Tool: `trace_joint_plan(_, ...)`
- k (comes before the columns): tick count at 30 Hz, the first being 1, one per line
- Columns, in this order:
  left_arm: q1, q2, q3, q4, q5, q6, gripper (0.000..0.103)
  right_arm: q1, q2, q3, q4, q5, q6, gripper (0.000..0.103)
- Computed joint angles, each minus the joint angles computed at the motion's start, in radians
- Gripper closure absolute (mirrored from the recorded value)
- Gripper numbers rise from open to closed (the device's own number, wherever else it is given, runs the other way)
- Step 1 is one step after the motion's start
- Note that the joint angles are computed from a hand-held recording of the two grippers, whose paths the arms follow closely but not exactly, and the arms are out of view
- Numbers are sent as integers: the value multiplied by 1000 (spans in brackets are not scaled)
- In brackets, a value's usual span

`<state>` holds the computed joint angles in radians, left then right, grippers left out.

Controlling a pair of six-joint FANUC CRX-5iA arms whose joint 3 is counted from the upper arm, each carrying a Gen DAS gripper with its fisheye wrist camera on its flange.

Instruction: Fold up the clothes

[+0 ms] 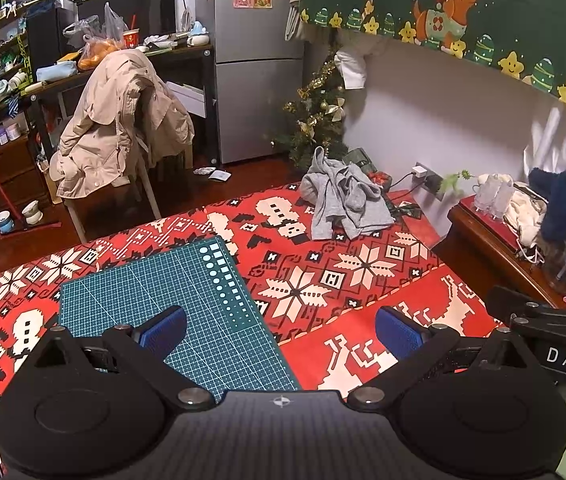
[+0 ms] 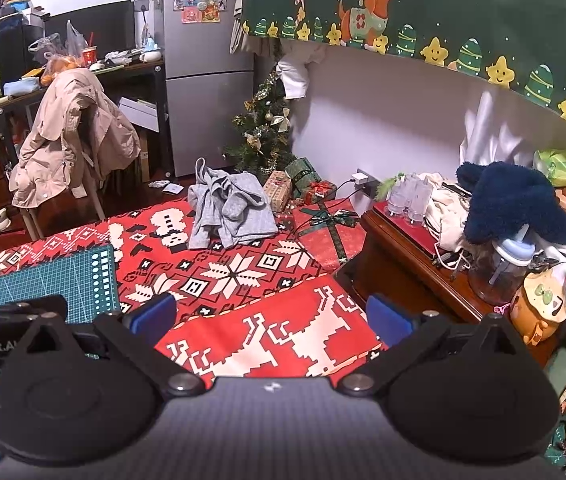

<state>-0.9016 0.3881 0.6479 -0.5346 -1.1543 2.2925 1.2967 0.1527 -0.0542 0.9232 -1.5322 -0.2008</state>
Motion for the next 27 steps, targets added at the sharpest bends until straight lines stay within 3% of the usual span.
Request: trace_joint_plan(27, -1, -4, -3, -9, 0, -1, 2, -3, 12, 8, 6, 0, 17, 1)
